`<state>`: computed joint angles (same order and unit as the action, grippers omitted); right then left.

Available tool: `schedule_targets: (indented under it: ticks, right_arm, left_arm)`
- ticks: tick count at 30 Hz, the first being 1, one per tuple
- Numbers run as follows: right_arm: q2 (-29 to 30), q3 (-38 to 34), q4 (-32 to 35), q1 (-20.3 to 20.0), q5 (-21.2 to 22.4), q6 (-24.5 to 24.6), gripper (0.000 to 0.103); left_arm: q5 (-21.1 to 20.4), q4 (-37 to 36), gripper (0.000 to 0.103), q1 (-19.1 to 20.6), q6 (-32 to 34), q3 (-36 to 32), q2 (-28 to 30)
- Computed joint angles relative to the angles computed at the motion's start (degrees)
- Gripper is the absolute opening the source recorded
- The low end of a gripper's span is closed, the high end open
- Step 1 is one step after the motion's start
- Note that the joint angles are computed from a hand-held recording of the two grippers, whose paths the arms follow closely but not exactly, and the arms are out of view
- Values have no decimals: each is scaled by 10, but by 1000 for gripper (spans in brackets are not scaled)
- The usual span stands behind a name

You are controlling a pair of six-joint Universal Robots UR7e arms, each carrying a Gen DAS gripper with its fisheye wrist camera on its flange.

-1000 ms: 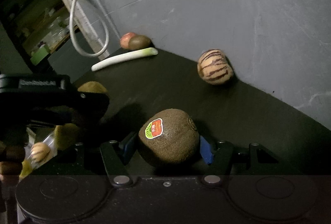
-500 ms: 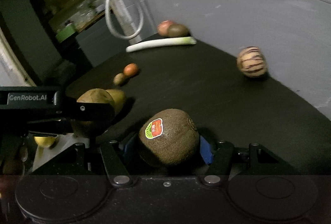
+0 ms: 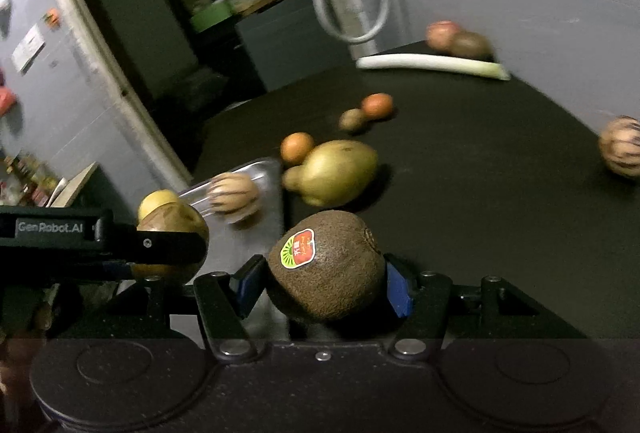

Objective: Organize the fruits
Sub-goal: 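Carry the brown oval fruit into the tray with the left tool while the right places the stickered fruit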

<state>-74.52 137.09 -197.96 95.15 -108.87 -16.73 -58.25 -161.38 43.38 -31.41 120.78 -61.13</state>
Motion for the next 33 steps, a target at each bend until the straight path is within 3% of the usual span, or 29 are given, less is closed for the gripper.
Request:
schedule_targets:
  ticks: [6,12,16,25,33]
  right_arm:
    - [27,-29,50,22,18,-33,64]
    - [73,-64,73,51,11,-88,64]
    - [104,-85,76,65,-7,-114,64]
    - [128,-97,77,73,-55,-123,64]
    - [139,-98,69,77,-68,-134,64]
  left_arm:
    - [45,15,65,14,-40,22,-34]
    - [59,9,65,33,-39,23,-41]
    - [60,7,65,42,-32,24,-44]
    - [51,22,65,61,-14,13,-41]
    - [46,37,65,71,-1,0,-35]
